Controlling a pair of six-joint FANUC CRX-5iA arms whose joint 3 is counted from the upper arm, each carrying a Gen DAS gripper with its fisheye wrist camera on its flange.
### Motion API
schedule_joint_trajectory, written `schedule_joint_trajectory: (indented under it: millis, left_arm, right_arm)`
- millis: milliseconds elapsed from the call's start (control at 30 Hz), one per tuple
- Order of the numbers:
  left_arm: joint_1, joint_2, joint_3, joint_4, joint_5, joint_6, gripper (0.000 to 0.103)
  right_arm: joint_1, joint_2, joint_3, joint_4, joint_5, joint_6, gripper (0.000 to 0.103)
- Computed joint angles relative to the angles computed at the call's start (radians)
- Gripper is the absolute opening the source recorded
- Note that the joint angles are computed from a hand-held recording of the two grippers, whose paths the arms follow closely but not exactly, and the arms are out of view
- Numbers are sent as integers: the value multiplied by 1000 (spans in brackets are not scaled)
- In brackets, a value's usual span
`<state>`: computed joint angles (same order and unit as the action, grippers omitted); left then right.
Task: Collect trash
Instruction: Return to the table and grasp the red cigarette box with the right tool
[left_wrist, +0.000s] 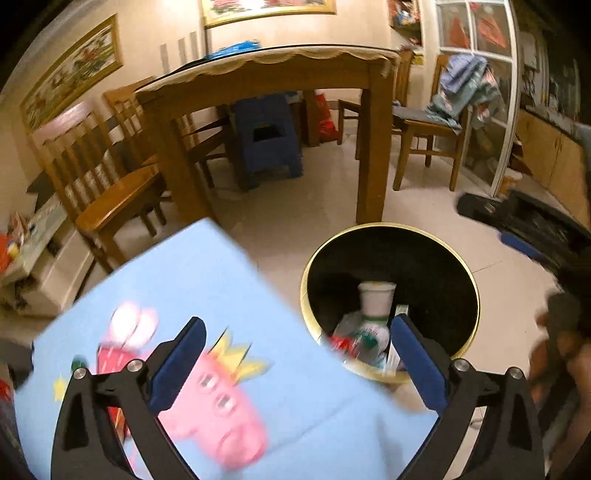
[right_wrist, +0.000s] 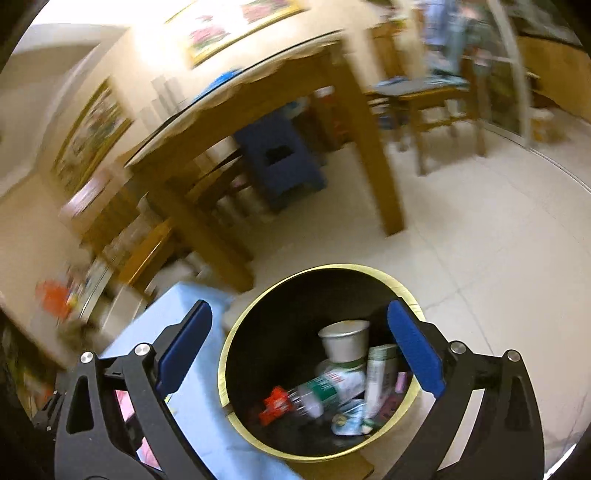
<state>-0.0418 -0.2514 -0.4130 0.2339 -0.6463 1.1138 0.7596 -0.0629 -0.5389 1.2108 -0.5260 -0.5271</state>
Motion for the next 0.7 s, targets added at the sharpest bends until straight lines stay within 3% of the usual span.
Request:
schedule_joint_trajectory:
  millis: [67,133,200,300,367,467,700]
  left_arm:
    - [98,-84,-95,72,-26,-113,96]
    - [203,-158,-165,112,-60,-199,96]
    - [370,-233,-233,172,-117,-308,97]
    - [574,-291,-274,214,-157,-385,96]
    - [706,-325,-311,262,-136,-461,96]
    - [818,-322,-323,285,-105,-501,96]
    - [928,-329,-349,425,-122,-606,96]
  right_arm:
    - [40,53,70,-66,37,193,94]
    - [126,137,189,-179,-76,425,96]
    - [200,226,306,-240,-192,608,97]
    - [294,349,445,-234,-325,813,97]
    - [330,380,482,-248,-266,921,97]
    - [363,420,565,-410,-155,1116,97]
    - [409,574,840,-683,-235,1416,97]
